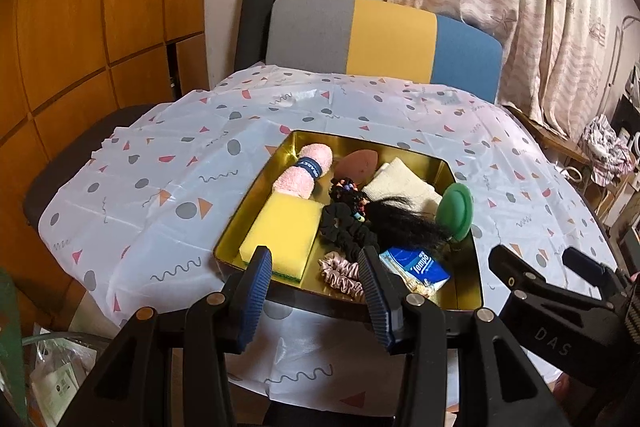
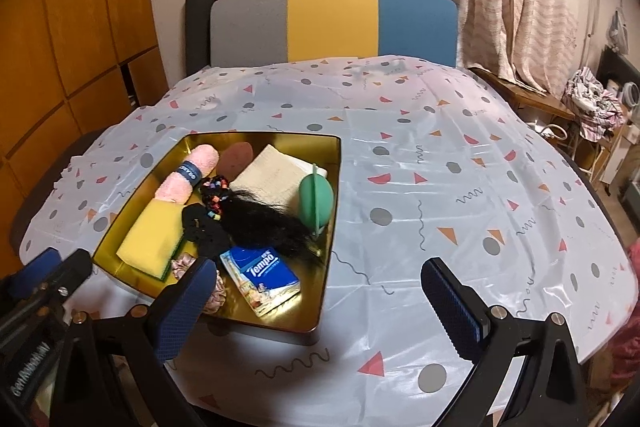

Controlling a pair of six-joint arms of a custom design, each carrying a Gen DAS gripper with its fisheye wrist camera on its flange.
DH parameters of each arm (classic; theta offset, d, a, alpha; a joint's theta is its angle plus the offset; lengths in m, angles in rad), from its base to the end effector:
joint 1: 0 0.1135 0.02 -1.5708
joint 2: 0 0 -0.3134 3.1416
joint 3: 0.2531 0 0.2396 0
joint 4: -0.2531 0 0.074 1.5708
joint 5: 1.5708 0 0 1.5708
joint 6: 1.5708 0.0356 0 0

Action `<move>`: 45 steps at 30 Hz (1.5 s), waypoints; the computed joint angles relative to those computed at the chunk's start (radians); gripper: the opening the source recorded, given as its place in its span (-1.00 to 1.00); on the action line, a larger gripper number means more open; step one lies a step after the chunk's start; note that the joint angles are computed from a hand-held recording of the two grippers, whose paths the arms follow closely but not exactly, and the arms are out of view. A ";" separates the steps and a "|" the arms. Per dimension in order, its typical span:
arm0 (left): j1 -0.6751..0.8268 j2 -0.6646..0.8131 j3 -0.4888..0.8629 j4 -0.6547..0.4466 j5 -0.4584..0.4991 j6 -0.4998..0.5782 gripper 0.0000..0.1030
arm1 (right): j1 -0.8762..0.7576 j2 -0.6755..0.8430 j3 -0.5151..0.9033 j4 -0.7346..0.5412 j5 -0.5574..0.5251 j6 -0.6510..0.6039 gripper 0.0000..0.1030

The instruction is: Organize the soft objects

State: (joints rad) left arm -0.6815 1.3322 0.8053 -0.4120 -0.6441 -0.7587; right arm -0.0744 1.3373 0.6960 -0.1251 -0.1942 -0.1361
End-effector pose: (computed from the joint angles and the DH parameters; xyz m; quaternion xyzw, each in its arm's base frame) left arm 0.1976 -0.1328 0.2706 -0.1331 0.8972 0.0318 0.4200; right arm 0.2476 -0.0116 0.2522 -0.0662 0.9143 0.0478 0.3968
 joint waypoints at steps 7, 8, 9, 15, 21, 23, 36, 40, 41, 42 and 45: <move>-0.003 0.007 0.006 -0.009 -0.005 0.001 -0.12 | 0.001 0.002 0.004 -0.012 -0.013 -0.003 1.00; 0.000 0.008 0.006 -0.008 -0.001 0.004 -0.12 | 0.004 -0.003 0.001 -0.010 -0.013 -0.004 1.00; 0.000 0.008 0.005 -0.007 0.000 0.005 -0.12 | 0.004 -0.004 0.000 -0.009 -0.016 -0.006 1.00; -0.001 0.009 0.005 -0.008 -0.004 0.005 -0.12 | 0.005 -0.004 0.002 -0.014 -0.017 -0.007 1.00; -0.002 0.010 0.006 -0.012 -0.005 0.002 -0.12 | 0.010 -0.008 -0.001 -0.012 -0.013 -0.007 1.00; -0.005 0.012 0.005 -0.013 -0.013 0.002 -0.12 | 0.011 -0.009 -0.002 -0.009 -0.011 -0.007 1.00; -0.004 0.012 0.009 -0.021 -0.011 0.005 -0.12 | 0.004 -0.005 0.003 -0.019 -0.019 -0.004 1.00; -0.009 0.015 0.007 -0.021 -0.019 0.005 -0.12 | 0.003 -0.005 0.004 -0.021 -0.021 -0.005 1.00; -0.010 0.015 0.007 -0.021 -0.019 0.004 -0.12 | 0.003 -0.005 0.005 -0.023 -0.022 -0.005 1.00; -0.010 0.016 0.007 -0.020 -0.018 0.006 -0.12 | 0.003 -0.005 0.006 -0.024 -0.022 -0.005 1.00; -0.013 0.017 0.007 -0.020 -0.020 0.003 -0.12 | 0.005 -0.005 0.005 -0.022 -0.020 -0.003 1.00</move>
State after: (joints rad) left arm -0.6943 1.3496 0.8126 -0.4322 -0.6637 -0.7556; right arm -0.0692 1.3326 0.7013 -0.1473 -0.2145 -0.1394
